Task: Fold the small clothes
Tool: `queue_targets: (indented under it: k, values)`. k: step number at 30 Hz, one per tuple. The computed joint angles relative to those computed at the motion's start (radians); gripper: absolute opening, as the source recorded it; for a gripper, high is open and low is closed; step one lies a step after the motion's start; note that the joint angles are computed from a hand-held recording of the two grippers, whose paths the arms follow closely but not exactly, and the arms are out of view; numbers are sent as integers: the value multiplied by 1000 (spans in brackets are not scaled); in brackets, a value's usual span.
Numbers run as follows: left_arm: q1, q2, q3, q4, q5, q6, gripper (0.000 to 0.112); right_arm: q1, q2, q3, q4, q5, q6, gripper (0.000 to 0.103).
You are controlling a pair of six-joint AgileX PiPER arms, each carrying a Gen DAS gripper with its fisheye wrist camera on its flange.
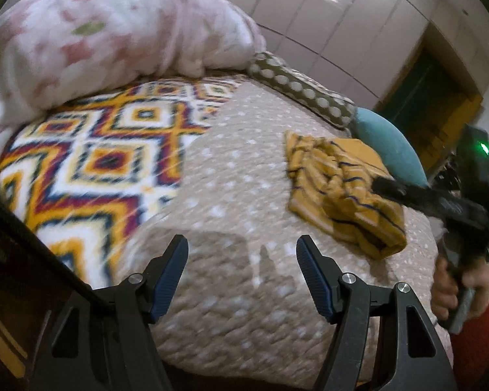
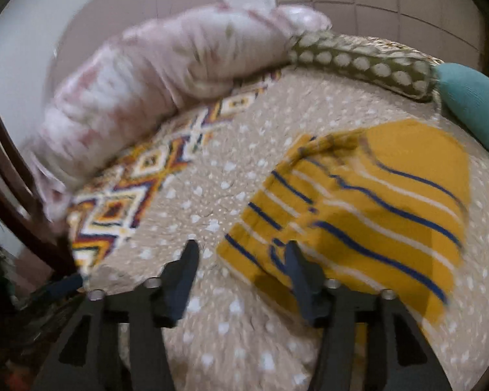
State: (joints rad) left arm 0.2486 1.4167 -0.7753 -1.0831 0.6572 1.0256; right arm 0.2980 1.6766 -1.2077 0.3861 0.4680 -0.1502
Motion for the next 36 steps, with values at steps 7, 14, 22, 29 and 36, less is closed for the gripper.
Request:
queue_targets:
  k: [7,14,22,29,36]
  values:
    - [-244,237,-287,-19,64,-69,75,-170,-227,311,68,-70,-23,67]
    - [-469,608,-803,252,141,-447,62,-413,-321,528,487,-39,-417,67]
    - [-535,520,-861,384,126,-564,12,-550,-364,623,577,-9,-582,67]
    - [-518,547,-865,695,71,-781,13,-598,-323,630,719,16,-744,67]
    - [-515,582,-720,607,-65,-700,14,-463,-275,449,543,-21,-530,67]
